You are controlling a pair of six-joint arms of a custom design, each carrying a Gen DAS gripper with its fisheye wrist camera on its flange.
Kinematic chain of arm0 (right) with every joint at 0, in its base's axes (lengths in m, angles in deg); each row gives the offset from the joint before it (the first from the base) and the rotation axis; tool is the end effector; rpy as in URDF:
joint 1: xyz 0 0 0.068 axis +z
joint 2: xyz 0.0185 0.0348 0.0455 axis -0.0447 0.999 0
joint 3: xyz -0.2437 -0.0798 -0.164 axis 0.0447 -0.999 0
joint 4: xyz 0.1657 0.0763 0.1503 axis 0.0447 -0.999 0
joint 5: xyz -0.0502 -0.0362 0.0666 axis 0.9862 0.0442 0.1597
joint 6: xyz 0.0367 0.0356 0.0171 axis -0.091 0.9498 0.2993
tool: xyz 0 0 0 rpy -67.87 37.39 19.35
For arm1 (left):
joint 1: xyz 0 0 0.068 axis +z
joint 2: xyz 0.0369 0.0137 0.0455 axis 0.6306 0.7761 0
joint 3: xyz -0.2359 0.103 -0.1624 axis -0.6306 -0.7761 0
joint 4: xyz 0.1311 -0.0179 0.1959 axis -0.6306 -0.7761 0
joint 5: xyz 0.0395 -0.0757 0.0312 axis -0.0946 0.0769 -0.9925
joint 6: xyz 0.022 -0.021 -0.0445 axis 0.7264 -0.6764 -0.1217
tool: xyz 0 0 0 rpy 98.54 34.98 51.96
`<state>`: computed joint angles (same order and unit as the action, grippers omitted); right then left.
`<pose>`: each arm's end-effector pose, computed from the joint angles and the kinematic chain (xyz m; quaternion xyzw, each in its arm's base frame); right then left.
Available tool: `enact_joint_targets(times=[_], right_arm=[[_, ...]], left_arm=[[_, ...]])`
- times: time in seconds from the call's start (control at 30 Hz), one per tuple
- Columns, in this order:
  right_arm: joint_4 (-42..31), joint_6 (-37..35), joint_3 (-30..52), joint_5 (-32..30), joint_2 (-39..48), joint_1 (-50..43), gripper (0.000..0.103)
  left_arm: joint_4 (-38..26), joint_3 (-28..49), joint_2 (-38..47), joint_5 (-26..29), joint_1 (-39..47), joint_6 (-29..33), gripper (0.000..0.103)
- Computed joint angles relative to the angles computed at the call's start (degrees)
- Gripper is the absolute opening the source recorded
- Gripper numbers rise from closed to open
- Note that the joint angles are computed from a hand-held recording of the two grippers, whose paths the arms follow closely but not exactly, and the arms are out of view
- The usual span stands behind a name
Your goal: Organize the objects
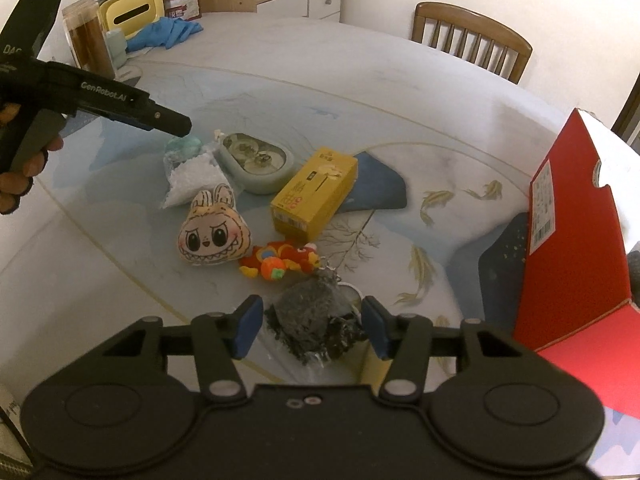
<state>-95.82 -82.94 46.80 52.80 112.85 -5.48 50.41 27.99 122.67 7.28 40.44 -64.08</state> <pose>0.2204 0.0007 0.2159 -0.2934 0.9124 0.0834 0.2728 0.2715 -0.0005 0.1964 -0.0518 0.9381 -0.1129 0.3233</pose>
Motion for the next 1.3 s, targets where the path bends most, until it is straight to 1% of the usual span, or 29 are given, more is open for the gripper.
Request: enact_joint_targets(times=[0.2, 0.27, 0.37, 0.47, 0.5, 0.57, 0.63, 0.73, 0.83, 0.97, 1.3], right_arm=[[0.7, 0.5, -0.3, 0.8, 0.3, 0.5, 0.054], [1.0, 0.7, -0.5, 1.0, 0.1, 0.7, 0.054], [1.4, 0.9, -0.9, 1.2, -0.1, 0.9, 0.054], [2.3, 1.5, -1.5, 1.5, -0.4, 1.2, 0.053], [2.7, 1.6, -1.8, 1.7, -0.6, 1.3, 0.052], [3.4, 1.8, -2.4, 2.1, -1.1, 1.6, 0.05], [3.7, 2.0, -2.6, 2.4, -1.6, 1.7, 0.043], [3.6, 1.6, -2.6, 2.5, -2.0, 1.7, 0.034], [3.8, 1.3, -2.7, 2.6, -2.8, 1.9, 0.025], [3.1, 1.6, -2.5, 2.5, -3.8, 1.2, 0.023], [-5.1, 1.3, 2.0, -4.9, -9.5, -6.5, 0.022]], left_arm=[[1.3, -0.2, 1.6, -2.8, -4.2, 1.2, 0.071], [1.7, 0.2, 2.4, -2.9, -5.0, 1.1, 0.071], [2.1, 0.2, 2.9, -4.2, -6.1, 1.6, 0.067], [1.8, 0.4, 2.9, -5.0, -6.4, 1.6, 0.059], [1.7, 0.5, 2.9, -5.3, -6.5, 1.6, 0.051], [1.3, 0.6, 2.8, -6.3, -7.0, 1.9, 0.042], [1.2, 0.4, 2.5, -7.0, -7.4, 2.0, 0.039], [1.3, 0.2, 2.3, -8.0, -7.9, 1.9, 0.038], [1.1, 0.1, 1.7, -7.5, -7.7, 1.7, 0.038], [0.1, 0.1, 0.4, -7.0, -7.3, 1.1, 0.038], [-6.4, 2.4, -5.6, -5.9, -7.7, -0.9, 0.038]])
